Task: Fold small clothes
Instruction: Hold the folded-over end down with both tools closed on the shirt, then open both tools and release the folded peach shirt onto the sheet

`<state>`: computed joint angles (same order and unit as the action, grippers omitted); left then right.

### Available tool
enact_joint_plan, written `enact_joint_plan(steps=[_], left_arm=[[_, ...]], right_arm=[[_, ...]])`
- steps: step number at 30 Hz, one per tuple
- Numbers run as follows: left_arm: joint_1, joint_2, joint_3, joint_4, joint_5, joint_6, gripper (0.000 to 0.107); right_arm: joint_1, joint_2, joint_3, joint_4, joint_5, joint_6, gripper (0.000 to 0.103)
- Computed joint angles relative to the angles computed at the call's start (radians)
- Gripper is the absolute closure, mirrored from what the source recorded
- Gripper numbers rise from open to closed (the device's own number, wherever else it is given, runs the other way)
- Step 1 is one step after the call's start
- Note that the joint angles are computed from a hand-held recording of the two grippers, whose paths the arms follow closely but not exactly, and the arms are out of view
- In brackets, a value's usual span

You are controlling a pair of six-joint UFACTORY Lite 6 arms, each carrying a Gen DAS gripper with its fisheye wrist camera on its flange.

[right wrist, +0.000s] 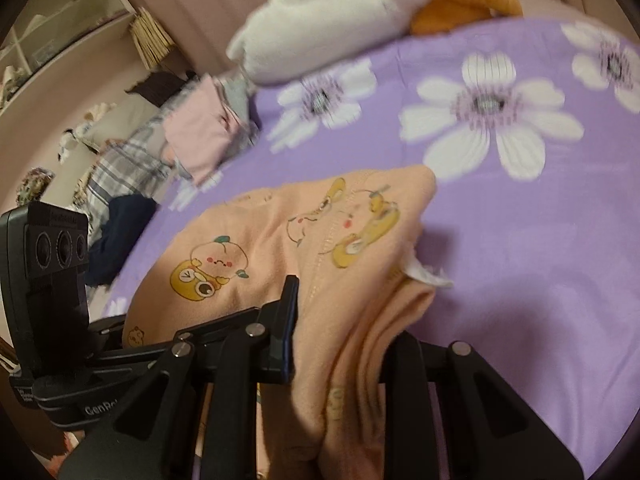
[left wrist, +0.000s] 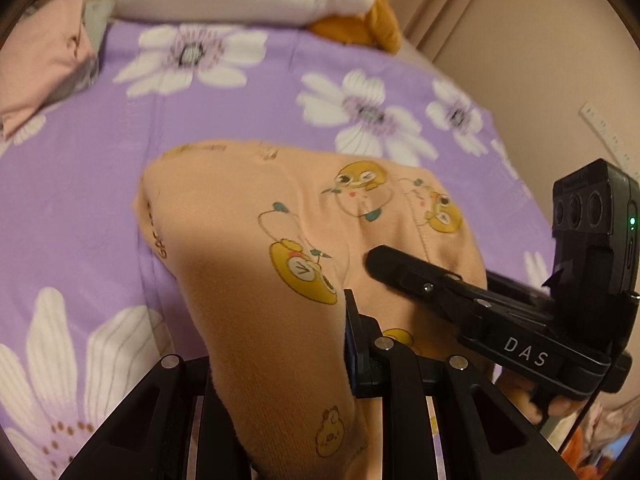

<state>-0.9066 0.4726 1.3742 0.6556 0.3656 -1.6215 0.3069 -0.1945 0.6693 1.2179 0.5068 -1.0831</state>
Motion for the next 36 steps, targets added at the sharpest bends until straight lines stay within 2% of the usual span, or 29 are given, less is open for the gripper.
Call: enact_joint_plan(steps=[1,2,3,4,7,12,14,23,28,31,33,36], left_arm=[[0.002,0.006,-0.013,0.009,-0.012,-0.013,0.082],[0.004,0.006,-0.042,0.049,-0.032,-0.068,0.078],[0.000,0.002,-0.060,0.094,-0.033,-0.127,0.068],[-0.002,-0.002,-0.075,0.136,-0.035,-0.176,0.066],[-0.011,-0.035,-0.110,0.161,-0.040,-0.206,0.066],[-0.036,-0.006,-0.076,0.191,0.017,-0.227,0.064],[-0.040,0.004,-0.061,0.185,0.038,-0.214,0.063],[-0.002,-0.008,-0.092,0.166,-0.027,-0.234,0.057],[-0.005,-0.036,-0.100,0.097,-0.010,-0.269,0.057],[-0.042,-0.045,-0.059,0.089,0.102,-0.342,0.057],[-0.100,-0.042,0.011,0.154,0.269,-0.419,0.057],[-0.167,-0.012,0.158,0.170,0.535,-0.370,0.057]], right_arm=[[0.004,0.020,-0.004,0.011,-0.018,-0.026,0.075],[0.005,0.045,-0.012,0.038,-0.037,-0.070,0.067],[0.002,0.069,-0.021,0.070,-0.054,-0.116,0.063],[-0.006,0.089,-0.025,0.103,-0.063,-0.159,0.055],[-0.058,0.123,-0.016,0.151,-0.004,-0.226,0.054],[0.007,0.086,-0.050,0.201,-0.109,-0.281,0.052],[0.003,0.097,-0.043,0.210,-0.112,-0.295,0.051],[-0.012,0.115,-0.035,0.225,-0.091,-0.309,0.051],[-0.019,0.115,-0.034,0.226,-0.080,-0.309,0.050],[-0.020,0.117,-0.034,0.230,-0.079,-0.311,0.048],[-0.025,0.117,-0.036,0.232,-0.073,-0.314,0.048],[-0.037,0.118,-0.034,0.224,-0.060,-0.307,0.048]])
